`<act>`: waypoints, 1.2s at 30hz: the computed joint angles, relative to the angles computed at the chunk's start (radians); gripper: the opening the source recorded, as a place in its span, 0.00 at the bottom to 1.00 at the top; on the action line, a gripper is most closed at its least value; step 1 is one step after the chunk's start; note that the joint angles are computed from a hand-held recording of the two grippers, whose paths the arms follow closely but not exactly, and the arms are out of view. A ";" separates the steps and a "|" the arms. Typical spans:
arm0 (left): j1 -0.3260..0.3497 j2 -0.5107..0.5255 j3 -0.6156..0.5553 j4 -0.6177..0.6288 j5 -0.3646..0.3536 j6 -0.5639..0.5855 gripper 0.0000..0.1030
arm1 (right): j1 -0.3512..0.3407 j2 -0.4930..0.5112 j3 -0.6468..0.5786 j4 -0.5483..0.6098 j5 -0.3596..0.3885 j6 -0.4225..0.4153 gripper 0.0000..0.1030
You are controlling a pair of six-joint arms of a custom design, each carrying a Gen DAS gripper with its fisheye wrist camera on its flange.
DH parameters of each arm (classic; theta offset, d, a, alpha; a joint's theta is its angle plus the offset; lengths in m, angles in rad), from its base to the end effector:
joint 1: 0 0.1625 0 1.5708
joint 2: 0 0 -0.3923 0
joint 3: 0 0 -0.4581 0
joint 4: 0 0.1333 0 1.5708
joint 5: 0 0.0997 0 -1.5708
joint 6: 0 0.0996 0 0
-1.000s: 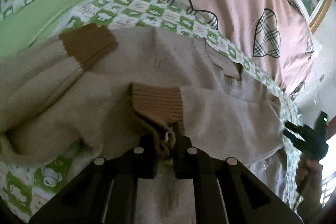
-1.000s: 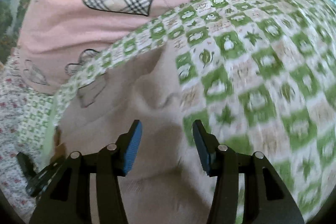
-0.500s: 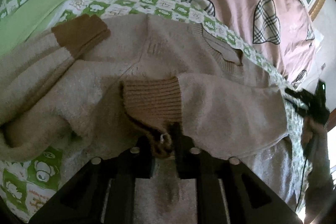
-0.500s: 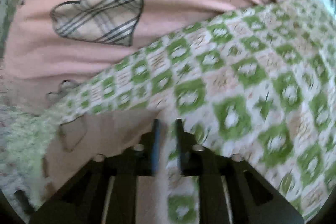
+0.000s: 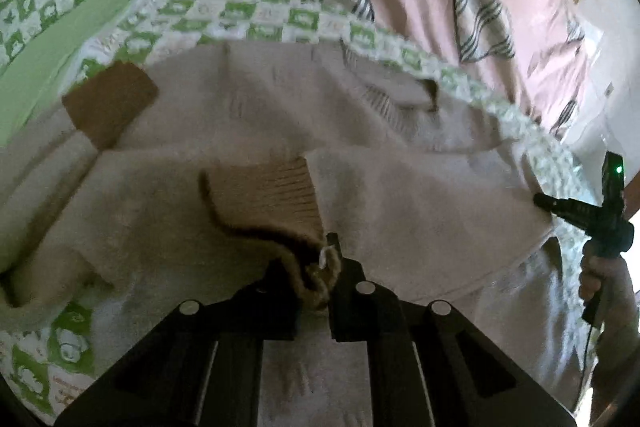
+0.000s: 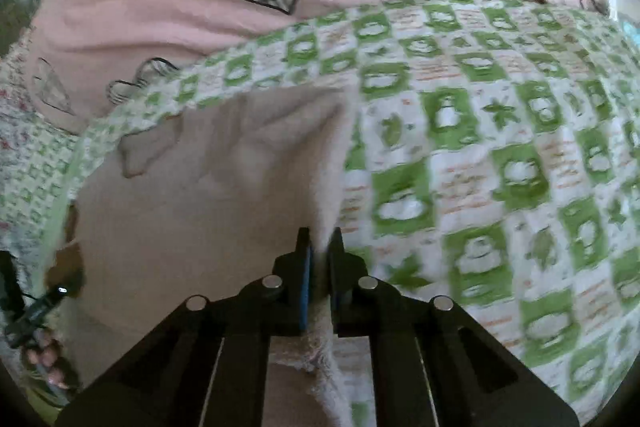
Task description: Fold small clothes
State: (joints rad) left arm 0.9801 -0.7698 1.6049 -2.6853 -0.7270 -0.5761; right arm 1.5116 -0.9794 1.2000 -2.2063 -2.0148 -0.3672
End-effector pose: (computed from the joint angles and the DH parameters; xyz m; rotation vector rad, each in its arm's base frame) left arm -0.2191 -0.6997 0.0598 -0.1360 2.4376 -0.8884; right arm 0.0434 -0.7972 0.3458 0.2762 -2.5830 0.4099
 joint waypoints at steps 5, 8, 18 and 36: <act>0.006 -0.015 0.021 0.015 -0.005 -0.028 0.15 | 0.009 -0.020 0.039 -0.039 -0.050 0.022 0.09; 0.004 -0.031 0.041 0.017 -0.005 -0.042 0.17 | 0.037 -0.079 0.119 -0.132 -0.005 -0.027 0.13; -0.056 -0.153 0.167 0.114 0.122 -0.163 0.19 | 0.023 -0.117 0.164 -0.013 0.038 0.070 0.32; 0.079 -0.145 -0.025 0.486 0.273 -0.292 0.74 | 0.042 -0.348 0.408 0.056 0.227 0.138 0.49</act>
State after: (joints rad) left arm 1.0595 -0.9151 1.5798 -2.1998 -0.4540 -0.8679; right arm 1.5540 -1.3278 1.6079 -2.1506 -1.7883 -0.2288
